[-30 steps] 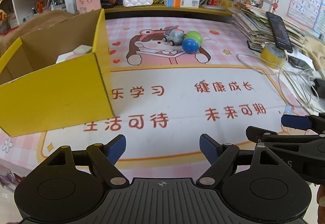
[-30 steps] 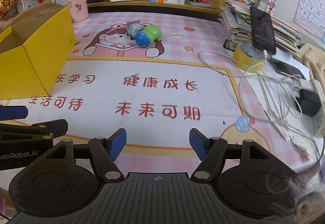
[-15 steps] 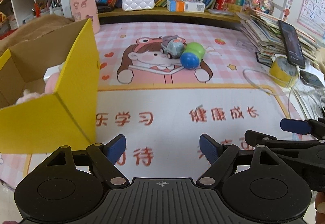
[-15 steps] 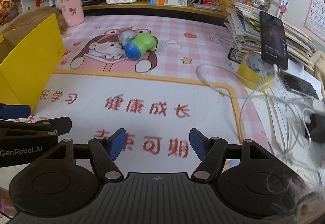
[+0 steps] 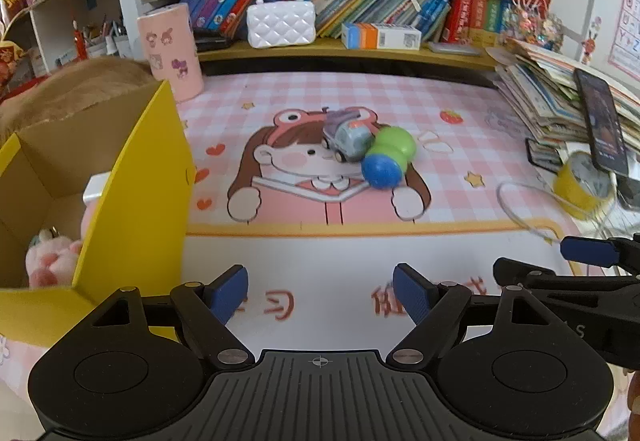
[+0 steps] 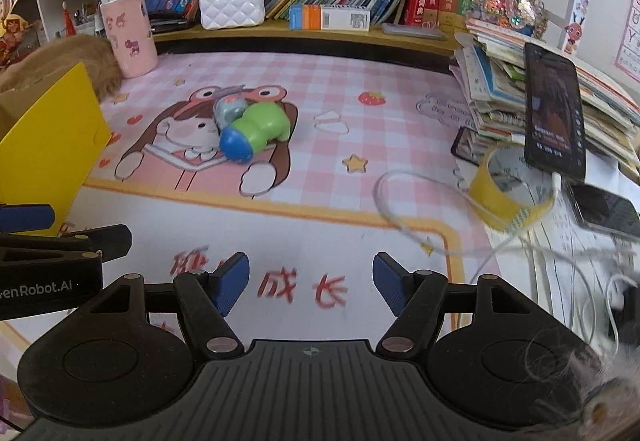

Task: Organize objects
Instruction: 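Withdraw both tools from the box toward the grey car and green toy, then grasp the green-and-blue toy with the left gripper while the right gripper grasps the grey car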

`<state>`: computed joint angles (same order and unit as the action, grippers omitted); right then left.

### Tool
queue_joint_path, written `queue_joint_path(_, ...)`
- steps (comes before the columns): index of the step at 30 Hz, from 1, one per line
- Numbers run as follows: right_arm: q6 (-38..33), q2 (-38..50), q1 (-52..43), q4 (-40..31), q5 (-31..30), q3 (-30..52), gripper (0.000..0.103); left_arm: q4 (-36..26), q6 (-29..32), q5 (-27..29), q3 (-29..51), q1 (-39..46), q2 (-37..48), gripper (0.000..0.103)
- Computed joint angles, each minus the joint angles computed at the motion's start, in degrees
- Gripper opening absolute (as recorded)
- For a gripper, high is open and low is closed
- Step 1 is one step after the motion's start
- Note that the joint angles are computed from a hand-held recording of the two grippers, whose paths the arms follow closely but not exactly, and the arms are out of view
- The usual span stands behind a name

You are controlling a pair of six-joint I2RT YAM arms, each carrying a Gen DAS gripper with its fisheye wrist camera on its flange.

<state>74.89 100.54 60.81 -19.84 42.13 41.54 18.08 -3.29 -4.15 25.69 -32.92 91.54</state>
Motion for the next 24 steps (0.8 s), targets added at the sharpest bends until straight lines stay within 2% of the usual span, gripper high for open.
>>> queue_joint_path(10, -14.09, -3.29, -10.04, 12.46, -1.36, -5.12, 0.066, 0.08, -2.42, -2.61, 7.32, -1.17, 6.82, 0.082)
queue_joint_path(24, -29.28, -1.18, -21.25, 25.59, -6.24, -5.12, 0.066, -1.94, -3.02, -4.07, 18.60, -0.85, 15.98, 0.082)
